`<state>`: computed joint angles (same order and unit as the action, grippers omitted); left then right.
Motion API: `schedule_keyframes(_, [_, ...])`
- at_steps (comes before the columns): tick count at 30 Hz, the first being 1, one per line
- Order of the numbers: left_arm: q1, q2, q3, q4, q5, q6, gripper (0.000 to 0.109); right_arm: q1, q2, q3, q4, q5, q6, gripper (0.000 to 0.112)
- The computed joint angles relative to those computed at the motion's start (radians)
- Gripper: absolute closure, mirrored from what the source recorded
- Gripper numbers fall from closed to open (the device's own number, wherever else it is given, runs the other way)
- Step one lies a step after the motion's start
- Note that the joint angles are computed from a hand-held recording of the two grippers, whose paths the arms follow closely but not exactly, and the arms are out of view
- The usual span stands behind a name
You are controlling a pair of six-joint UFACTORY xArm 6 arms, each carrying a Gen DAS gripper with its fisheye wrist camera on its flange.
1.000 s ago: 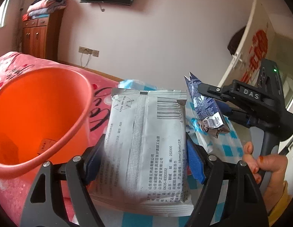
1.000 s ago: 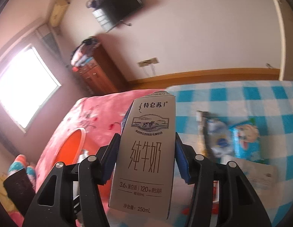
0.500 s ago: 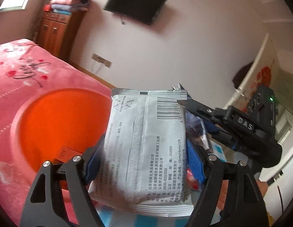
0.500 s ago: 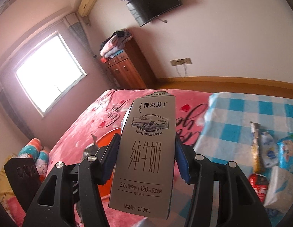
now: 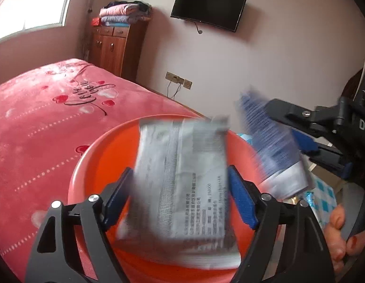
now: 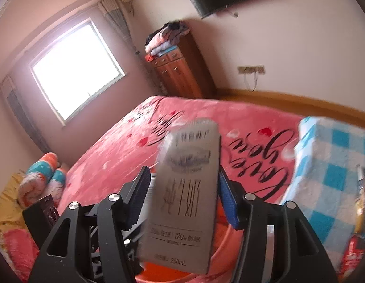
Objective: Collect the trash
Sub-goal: 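Drop the paper packet into the bucket while the right tool drops the milk carton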
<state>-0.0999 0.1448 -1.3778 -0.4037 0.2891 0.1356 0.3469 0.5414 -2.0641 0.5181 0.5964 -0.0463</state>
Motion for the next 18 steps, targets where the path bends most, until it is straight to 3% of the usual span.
schedule_keyframes(2, [-0.001, 0.001, -0.004, -0.022, 0.002, 0.037, 0.023, -0.003, 0.003, 0.004, 0.005, 0.019, 0.017, 0.037])
schedule_keyframes(6, [-0.007, -0.003, 0.008, 0.060, -0.014, -0.006, 0.021, -0.011, -0.041, 0.093, 0.062, -0.012, 0.007, 0.034])
schedule_keyframes(11, [-0.013, -0.003, 0.013, 0.013, -0.021, 0.038, 0.021, -0.027, -0.161, 0.279, 0.105, -0.114, -0.030, 0.026])
schedule_keyframes(18, [-0.021, -0.021, 0.033, -0.058, -0.035, 0.080, 0.021, -0.054, -0.336, 0.548, 0.030, -0.248, 0.015, 0.022])
